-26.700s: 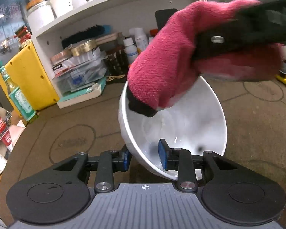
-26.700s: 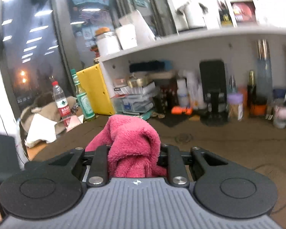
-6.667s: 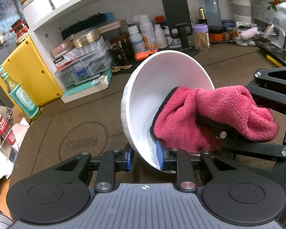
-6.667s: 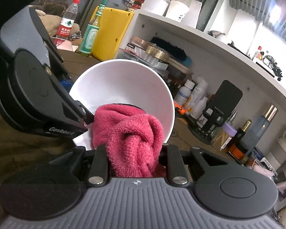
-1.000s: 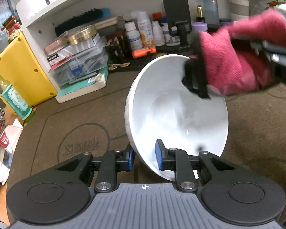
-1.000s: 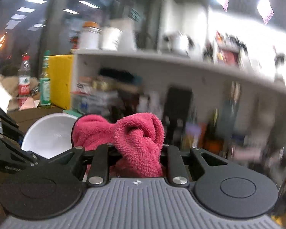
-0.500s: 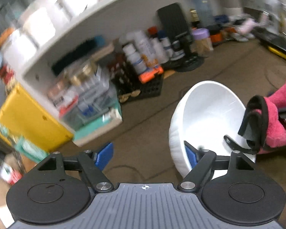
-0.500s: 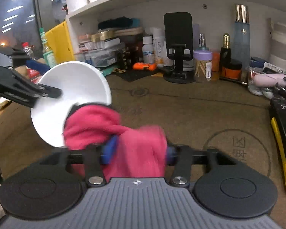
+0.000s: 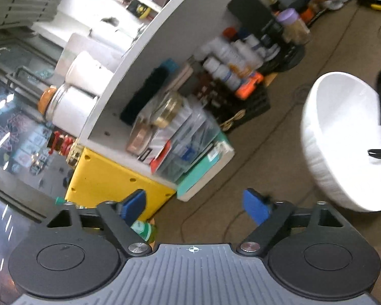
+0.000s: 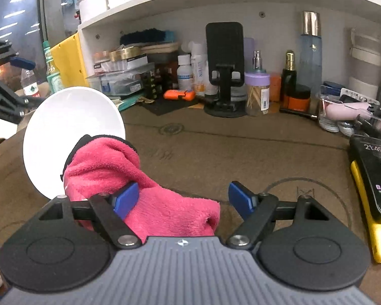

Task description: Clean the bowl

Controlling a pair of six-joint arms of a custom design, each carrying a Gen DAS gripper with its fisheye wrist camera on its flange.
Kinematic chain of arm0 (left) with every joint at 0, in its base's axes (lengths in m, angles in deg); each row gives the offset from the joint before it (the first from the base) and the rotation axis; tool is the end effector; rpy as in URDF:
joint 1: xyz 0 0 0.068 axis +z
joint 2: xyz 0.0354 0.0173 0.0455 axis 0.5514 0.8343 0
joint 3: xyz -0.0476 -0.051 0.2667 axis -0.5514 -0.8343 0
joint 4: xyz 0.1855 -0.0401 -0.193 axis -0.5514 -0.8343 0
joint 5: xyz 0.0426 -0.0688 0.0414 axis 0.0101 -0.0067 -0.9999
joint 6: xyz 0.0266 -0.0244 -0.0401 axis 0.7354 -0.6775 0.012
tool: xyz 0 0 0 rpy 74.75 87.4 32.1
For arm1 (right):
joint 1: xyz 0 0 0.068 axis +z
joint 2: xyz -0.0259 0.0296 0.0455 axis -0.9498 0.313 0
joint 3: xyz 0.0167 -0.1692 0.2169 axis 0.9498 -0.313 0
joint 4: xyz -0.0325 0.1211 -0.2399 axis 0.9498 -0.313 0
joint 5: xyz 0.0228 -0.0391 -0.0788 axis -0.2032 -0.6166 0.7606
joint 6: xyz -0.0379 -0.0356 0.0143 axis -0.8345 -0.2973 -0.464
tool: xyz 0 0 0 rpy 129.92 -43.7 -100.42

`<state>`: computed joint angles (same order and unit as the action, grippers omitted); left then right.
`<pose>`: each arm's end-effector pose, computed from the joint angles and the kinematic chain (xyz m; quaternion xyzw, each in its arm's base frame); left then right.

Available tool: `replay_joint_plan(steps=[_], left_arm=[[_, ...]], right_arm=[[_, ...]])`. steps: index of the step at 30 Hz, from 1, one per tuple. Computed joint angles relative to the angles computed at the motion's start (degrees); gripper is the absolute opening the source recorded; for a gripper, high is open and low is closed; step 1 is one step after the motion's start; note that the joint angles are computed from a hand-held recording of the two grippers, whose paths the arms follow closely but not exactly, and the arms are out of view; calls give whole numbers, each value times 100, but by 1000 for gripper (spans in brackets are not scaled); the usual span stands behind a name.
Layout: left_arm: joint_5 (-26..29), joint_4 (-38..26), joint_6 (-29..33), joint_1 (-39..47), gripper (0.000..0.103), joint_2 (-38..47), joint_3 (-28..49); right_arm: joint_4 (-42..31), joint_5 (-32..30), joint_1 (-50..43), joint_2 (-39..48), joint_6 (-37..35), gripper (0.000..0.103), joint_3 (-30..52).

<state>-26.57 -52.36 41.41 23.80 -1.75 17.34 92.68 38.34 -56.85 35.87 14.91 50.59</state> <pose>0.3187 -0.0434 0.1970 0.3252 0.8070 0.2660 0.4150 0.2658 0.0745 0.1168 -0.0857 0.8701 0.1372 0.4657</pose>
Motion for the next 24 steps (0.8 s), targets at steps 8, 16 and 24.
replay_joint_plan(steps=[8,16,24], left_arm=[[2702,-2734,-888,-127,77,-605,878],[2031,-3008,-1609,69,55,1517,2165],[2108,-2907,-2145,819,56,2172,2314]], right_arm=[[-156,-495,-255,123,70,74,133],[83,-271,-162,46,47,77,-17],[211,315,96,-229,-467,79,-151]])
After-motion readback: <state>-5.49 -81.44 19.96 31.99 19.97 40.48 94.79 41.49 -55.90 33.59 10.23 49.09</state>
